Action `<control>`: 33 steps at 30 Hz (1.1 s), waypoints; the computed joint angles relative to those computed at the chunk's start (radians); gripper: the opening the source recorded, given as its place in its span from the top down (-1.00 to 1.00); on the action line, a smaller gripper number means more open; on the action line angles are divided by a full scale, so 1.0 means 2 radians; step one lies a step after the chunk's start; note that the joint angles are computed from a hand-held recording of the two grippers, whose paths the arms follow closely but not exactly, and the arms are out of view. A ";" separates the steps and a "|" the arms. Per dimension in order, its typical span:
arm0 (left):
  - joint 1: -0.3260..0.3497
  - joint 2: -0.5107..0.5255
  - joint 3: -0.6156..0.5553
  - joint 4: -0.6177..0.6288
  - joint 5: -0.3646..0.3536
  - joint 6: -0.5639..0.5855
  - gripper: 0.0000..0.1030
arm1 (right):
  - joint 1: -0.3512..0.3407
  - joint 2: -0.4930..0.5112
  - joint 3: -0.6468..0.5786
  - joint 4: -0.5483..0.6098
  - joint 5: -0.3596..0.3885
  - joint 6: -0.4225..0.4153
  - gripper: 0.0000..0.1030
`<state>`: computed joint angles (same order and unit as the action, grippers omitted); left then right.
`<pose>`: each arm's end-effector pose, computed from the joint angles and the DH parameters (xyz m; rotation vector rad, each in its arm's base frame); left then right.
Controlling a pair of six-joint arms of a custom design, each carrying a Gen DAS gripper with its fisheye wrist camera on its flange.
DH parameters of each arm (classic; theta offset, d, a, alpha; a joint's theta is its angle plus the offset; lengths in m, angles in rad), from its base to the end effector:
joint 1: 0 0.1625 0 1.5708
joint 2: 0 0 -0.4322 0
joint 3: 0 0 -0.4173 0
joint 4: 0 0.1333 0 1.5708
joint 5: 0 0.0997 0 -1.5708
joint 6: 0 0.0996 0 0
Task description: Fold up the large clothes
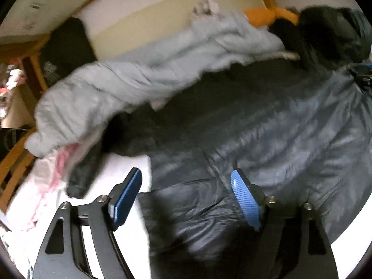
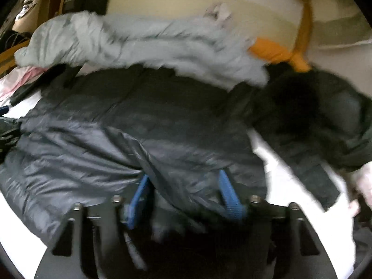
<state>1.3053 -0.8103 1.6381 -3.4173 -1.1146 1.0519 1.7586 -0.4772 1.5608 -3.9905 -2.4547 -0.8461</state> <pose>-0.0150 -0.7303 0.2063 1.1148 1.9037 -0.9341 0.1792 -0.6417 0.0745 0.2913 -1.8095 1.0196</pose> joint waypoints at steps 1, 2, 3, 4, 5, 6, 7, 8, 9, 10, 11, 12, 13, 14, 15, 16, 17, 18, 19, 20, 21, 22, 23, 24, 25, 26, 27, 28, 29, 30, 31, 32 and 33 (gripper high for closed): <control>-0.002 -0.006 0.009 -0.021 -0.010 0.002 -0.75 | 0.003 -0.005 0.007 -0.018 0.005 -0.002 -0.33; -0.004 -0.015 0.020 -0.038 -0.020 0.002 -0.89 | 0.008 -0.010 0.020 -0.053 0.012 -0.008 -0.38; -0.008 -0.025 0.033 -0.052 -0.025 0.000 -0.92 | 0.011 -0.014 0.028 -0.077 0.018 -0.014 -0.53; -0.011 -0.033 0.042 -0.056 -0.028 -0.006 -0.92 | 0.014 -0.018 0.039 -0.104 0.027 -0.024 -0.67; -0.012 -0.045 0.054 -0.050 -0.036 -0.023 -0.92 | 0.018 -0.020 0.048 -0.130 0.036 -0.035 -0.68; -0.011 -0.060 0.065 -0.034 -0.047 -0.045 -0.92 | 0.023 -0.024 0.059 -0.149 0.043 -0.040 -0.68; -0.010 -0.075 0.074 -0.006 -0.057 -0.073 -0.93 | 0.026 -0.033 0.077 -0.152 0.052 -0.031 -0.68; -0.010 -0.091 0.081 0.034 -0.065 -0.100 -0.93 | 0.027 -0.044 0.096 -0.139 0.062 -0.009 -0.68; -0.009 -0.100 0.084 0.066 -0.070 -0.117 -0.93 | 0.028 -0.053 0.112 -0.124 0.066 0.011 -0.69; -0.008 -0.105 0.085 0.093 -0.069 -0.127 -0.93 | 0.025 -0.065 0.132 -0.092 0.073 0.043 -0.68; -0.009 -0.105 0.085 0.110 -0.064 -0.132 -0.93 | 0.018 -0.084 0.158 -0.041 0.094 0.085 -0.68; -0.009 -0.101 0.084 0.118 -0.060 -0.132 -0.93 | 0.011 -0.098 0.173 0.000 0.116 0.110 -0.68; -0.009 -0.093 0.081 0.117 -0.052 -0.126 -0.93 | 0.004 -0.108 0.179 0.040 0.129 0.130 -0.68; -0.011 -0.085 0.081 0.107 -0.039 -0.122 -0.93 | -0.003 -0.108 0.172 0.072 0.120 0.148 -0.68; -0.010 -0.074 0.073 0.100 -0.028 -0.118 -0.93 | -0.006 -0.105 0.165 0.084 0.108 0.158 -0.68; -0.007 -0.060 0.064 0.088 -0.020 -0.115 -0.93 | -0.011 -0.104 0.159 0.101 0.098 0.171 -0.68; -0.004 -0.046 0.056 0.067 -0.012 -0.112 -0.93 | -0.016 -0.100 0.148 0.115 0.081 0.183 -0.68; -0.001 -0.031 0.045 0.052 0.002 -0.111 -0.92 | -0.018 -0.089 0.131 0.111 0.051 0.184 -0.68; 0.002 -0.018 0.030 0.057 0.022 -0.124 -0.92 | -0.020 -0.080 0.118 0.104 0.026 0.179 -0.68; 0.007 -0.015 0.018 0.083 0.029 -0.143 -0.90 | -0.022 -0.074 0.108 0.105 0.008 0.181 -0.68; 0.011 -0.016 0.008 0.117 0.029 -0.166 -0.89 | -0.025 -0.070 0.100 0.111 -0.003 0.191 -0.68; 0.014 -0.017 -0.001 0.140 0.026 -0.186 -0.89 | -0.027 -0.069 0.097 0.118 -0.006 0.201 -0.68; 0.018 -0.019 -0.006 0.152 0.021 -0.205 -0.89 | -0.027 -0.068 0.095 0.127 -0.008 0.211 -0.68; 0.021 -0.020 -0.010 0.159 0.019 -0.218 -0.90 | -0.027 -0.063 0.092 0.128 -0.013 0.212 -0.68; 0.022 -0.020 -0.015 0.171 0.019 -0.231 -0.90 | -0.026 -0.058 0.087 0.124 -0.019 0.206 -0.68; 0.024 -0.019 -0.018 0.178 0.022 -0.237 -0.90 | -0.024 -0.052 0.082 0.116 -0.025 0.197 -0.68; 0.024 -0.018 -0.021 0.185 0.024 -0.243 -0.90 | -0.022 -0.046 0.077 0.110 -0.031 0.190 -0.68; 0.024 -0.018 -0.022 0.189 0.025 -0.245 -0.90 | -0.021 -0.042 0.074 0.105 -0.035 0.188 -0.68; 0.023 -0.017 -0.021 0.189 0.028 -0.244 -0.90 | -0.021 -0.041 0.072 0.106 -0.035 0.190 -0.68; 0.022 -0.017 -0.020 0.187 0.032 -0.243 -0.90 | -0.024 -0.045 0.080 0.101 -0.033 0.190 -0.68; 0.021 -0.016 -0.019 0.184 0.034 -0.241 -0.90 | -0.024 -0.046 0.082 0.099 -0.032 0.192 -0.69; 0.021 -0.016 -0.017 0.181 0.036 -0.239 -0.90 | -0.024 -0.046 0.081 0.101 -0.031 0.195 -0.69; 0.020 -0.016 -0.015 0.175 0.037 -0.236 -0.90 | -0.029 -0.049 0.080 0.104 -0.026 0.193 -0.69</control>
